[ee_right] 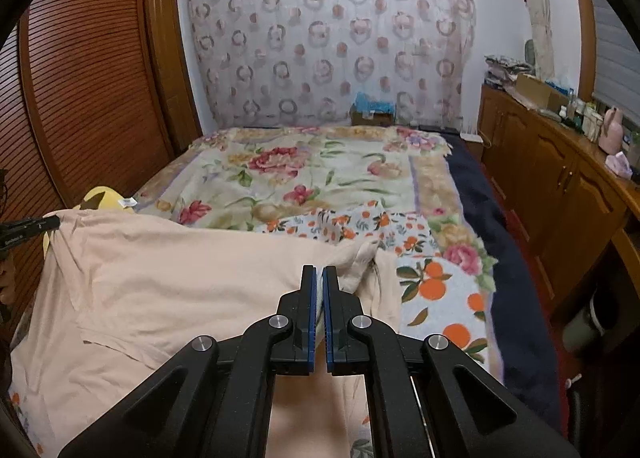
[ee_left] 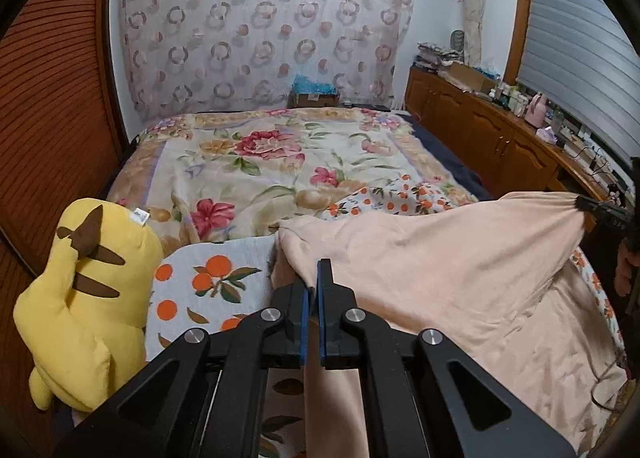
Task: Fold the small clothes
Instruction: 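Grasp the folded shirt edge with both tools, then lift the edge with both tools and fold it over again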
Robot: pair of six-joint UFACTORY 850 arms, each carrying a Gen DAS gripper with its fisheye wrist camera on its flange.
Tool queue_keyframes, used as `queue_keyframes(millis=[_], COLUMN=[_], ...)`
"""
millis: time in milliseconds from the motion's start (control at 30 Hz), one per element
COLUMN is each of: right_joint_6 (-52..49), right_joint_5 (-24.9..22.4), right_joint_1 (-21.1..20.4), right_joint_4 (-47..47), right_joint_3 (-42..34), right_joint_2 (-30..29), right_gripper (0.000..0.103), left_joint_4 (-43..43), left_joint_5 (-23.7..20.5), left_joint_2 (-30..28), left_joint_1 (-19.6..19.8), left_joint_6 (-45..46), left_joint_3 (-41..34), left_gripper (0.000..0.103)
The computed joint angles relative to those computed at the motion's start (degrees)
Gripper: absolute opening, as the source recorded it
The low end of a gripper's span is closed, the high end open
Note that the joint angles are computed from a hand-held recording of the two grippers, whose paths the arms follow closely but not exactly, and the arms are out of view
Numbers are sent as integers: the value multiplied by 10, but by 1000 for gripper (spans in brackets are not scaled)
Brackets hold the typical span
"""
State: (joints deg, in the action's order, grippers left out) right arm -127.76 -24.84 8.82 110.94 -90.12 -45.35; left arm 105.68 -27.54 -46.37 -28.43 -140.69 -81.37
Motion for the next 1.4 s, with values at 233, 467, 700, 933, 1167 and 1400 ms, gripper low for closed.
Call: queue_keyframes(millis=[233,467,700,933,1167,1400], right_joint_6=[-30,6,-40,-124,-220,-279], right_joint_5=[14,18,-24,-88,-136,-159], right_joint_1=[4,2,-10,-37,-63,-86], right_joint_4=[8,-24,12,65,109,131], right_joint_3=[-9,-20,27,138,251,339], right_joint_2=[-12,-12,28,98,153,193], right_gripper=[3,3,3,3,3,3], left_joint_4=[-81,-37,60,55,62,45], left_joint_5=[49,20,-32,-72,-128,-158], left_joint_2=[-18,-6,58,104,132,139], left_joint_1=[18,8,-16,-50,-98,-142], left_joint_6=[113,78,-49,-73,-137,-183], left_joint_3=[-25,-20,47,111,184,232], left_gripper=[5,4,3,3,3,3])
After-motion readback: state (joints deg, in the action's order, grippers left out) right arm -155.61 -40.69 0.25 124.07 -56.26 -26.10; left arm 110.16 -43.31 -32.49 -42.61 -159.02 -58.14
